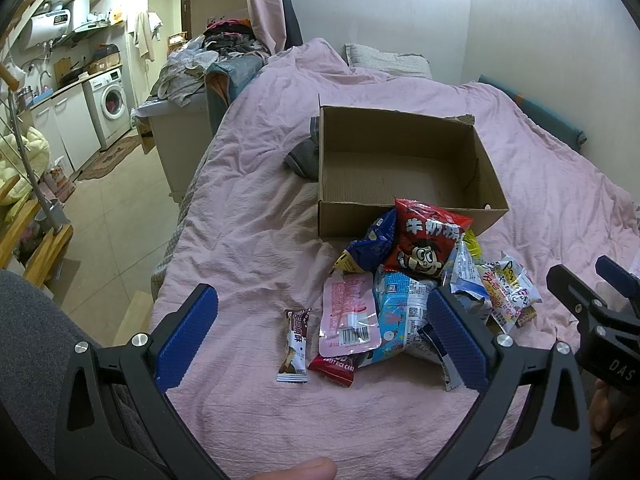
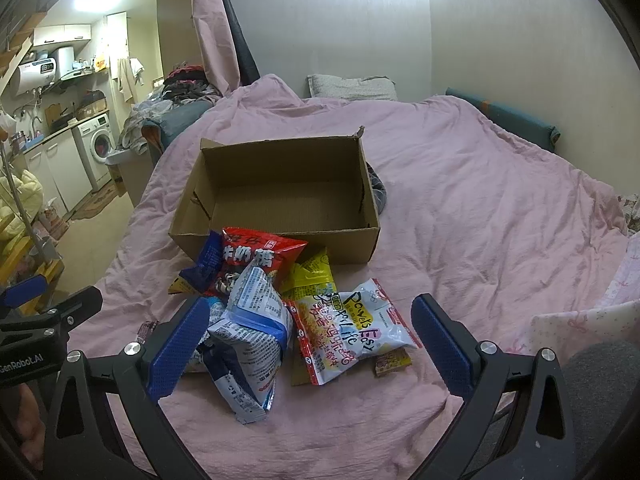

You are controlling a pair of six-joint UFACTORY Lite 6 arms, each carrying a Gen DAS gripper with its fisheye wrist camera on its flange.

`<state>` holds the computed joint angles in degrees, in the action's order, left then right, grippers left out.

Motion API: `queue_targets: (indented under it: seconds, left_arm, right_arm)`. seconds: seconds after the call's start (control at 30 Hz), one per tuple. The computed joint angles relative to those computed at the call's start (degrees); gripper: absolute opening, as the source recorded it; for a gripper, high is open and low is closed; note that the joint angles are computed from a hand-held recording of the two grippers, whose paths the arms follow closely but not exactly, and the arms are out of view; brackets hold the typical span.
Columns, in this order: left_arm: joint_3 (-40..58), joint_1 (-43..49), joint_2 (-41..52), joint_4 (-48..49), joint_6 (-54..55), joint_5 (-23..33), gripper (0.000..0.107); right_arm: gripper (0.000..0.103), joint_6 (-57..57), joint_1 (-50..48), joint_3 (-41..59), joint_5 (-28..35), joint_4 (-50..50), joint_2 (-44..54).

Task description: Organize snacks

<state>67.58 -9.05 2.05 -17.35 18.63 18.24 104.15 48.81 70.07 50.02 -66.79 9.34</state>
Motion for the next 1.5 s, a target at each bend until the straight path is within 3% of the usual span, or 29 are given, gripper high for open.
queue_targets:
  seconds: [1.5]
  left_arm:
    - [0.5,0.1,0.3,1.1,-1.5,0.1,0.103]
  right_arm:
    - [0.103,-0.1,0.2,0.2,0.0,0.1,0.2]
